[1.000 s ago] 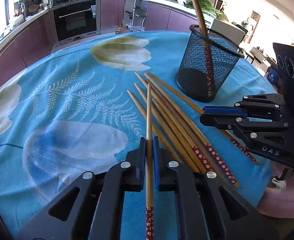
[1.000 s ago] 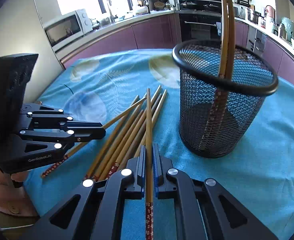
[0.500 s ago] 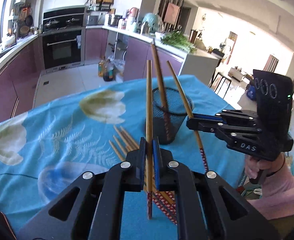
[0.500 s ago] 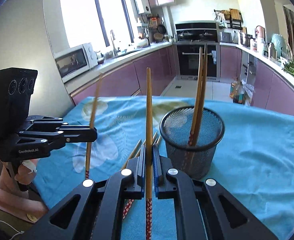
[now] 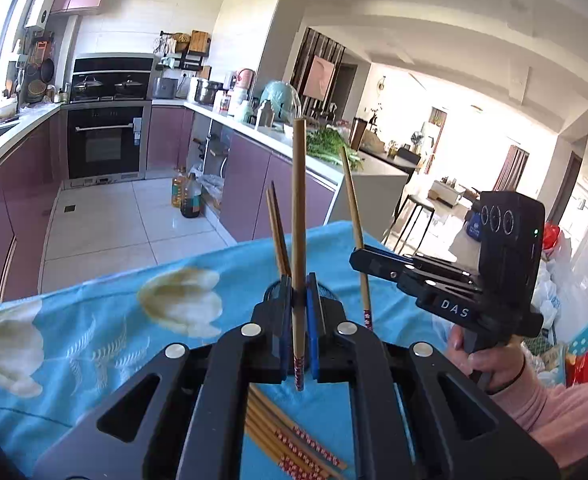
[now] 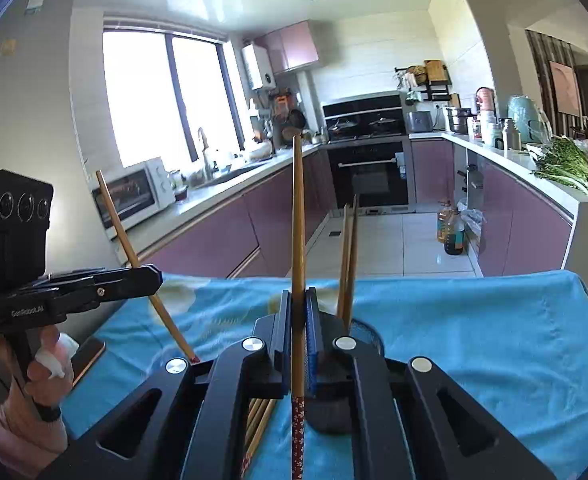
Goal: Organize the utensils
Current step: 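Lift both chopsticks upright and carry them over the mesh cup, then drop the chopsticks into the mesh cup and open both grippers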
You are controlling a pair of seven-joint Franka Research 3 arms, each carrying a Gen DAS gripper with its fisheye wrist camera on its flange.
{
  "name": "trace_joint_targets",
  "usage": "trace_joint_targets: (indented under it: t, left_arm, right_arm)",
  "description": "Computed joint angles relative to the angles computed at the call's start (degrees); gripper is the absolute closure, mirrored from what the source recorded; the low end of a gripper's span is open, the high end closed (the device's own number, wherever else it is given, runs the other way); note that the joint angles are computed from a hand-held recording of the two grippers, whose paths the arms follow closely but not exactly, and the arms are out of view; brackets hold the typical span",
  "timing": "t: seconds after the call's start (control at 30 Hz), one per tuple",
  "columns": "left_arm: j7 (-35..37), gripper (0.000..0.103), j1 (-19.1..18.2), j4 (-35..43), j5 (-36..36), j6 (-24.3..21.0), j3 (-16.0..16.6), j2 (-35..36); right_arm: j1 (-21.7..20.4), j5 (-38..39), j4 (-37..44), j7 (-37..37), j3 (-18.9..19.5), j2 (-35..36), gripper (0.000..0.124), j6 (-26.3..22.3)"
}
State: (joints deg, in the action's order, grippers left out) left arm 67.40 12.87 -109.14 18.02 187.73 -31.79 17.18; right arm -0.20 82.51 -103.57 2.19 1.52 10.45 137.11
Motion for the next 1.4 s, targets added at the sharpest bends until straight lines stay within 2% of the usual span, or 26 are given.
trace_joint_targets:
  t: [0.3,0.4,0.47,0.57,0.73,0.87,0.93,0.97,1.0,1.03,1.1,1.2,1.33,1.4]
  left_arm:
    - [0.0,0.095,-9.5,10.2,-1.0,-1.3,8.9,4.4]
    - [-1.0,0.095,-14.7,13.3,-1.5,-1.9,14.4,5.8]
    - [-1.3,0.095,-16.8,15.5,-1.6,-3.1,16.3,7.2]
    - [-0.6,0.095,-17.9,18.8,-1.9,-6.4,16.7,9.5]
    - [4.3,0.095,-17.5,21.9,-3.7,-12.5,14.6,12.7]
    - [8.4,0.095,-18.2,24.8,-5.6,-16.5,14.2,15.3]
    - [11.5,0.095,-17.6,26.1,-7.3,-18.8,12.6,16.5]
    - [11.6,0.093,-18.4,26.6,-7.6,-19.5,13.7,17.0]
    - [11.1,0.085,-19.8,27.8,-7.5,-20.9,15.3,17.5]
    - [10.4,0.082,-21.1,28.8,-7.2,-21.8,16.8,18.1]
    - [9.7,0.078,-22.0,28.9,-7.0,-22.1,18.4,18.4]
    - [8.4,0.073,-22.8,28.1,-6.6,-21.0,19.8,18.2]
    - [3.1,0.068,-25.3,22.5,-3.5,-16.0,24.1,14.7]
    - [-1.4,0.066,-27.8,18.0,-0.5,-13.0,28.1,11.8]
  right_arm:
    - [-0.1,6.4,6.0,-2.8,1.4,3.9,0.118,3.5]
    - [0.1,6.8,8.2,-3.4,2.3,5.9,0.118,5.6]
    - [0.2,6.5,9.4,-3.6,2.8,7.1,0.118,6.6]
    - [0.4,5.6,10.3,-3.2,3.5,8.5,0.118,8.5]
    - [0.4,1.7,9.6,-1.0,4.2,9.1,0.118,10.4]
    - [0.5,-7.2,8.9,5.8,3.5,9.3,0.118,8.7]
    - [1.0,-13.4,8.8,10.4,3.0,9.5,0.118,7.9]
    - [1.1,-15.5,8.3,11.8,3.0,9.3,0.117,7.8]
    - [1.3,-17.9,8.6,13.8,2.9,9.6,0.117,7.7]
    - [1.4,-19.4,8.7,15.1,2.9,9.7,0.115,8.0]
    - [1.0,-19.5,8.3,15.6,3.7,9.7,0.103,9.6]
    - [0.2,-18.5,7.7,15.0,4.6,9.2,0.1,9.9]
    - [-0.8,-15.9,5.7,12.3,5.0,7.6,0.098,8.7]
    - [-1.1,-14.1,4.1,10.4,4.8,6.3,0.094,8.1]
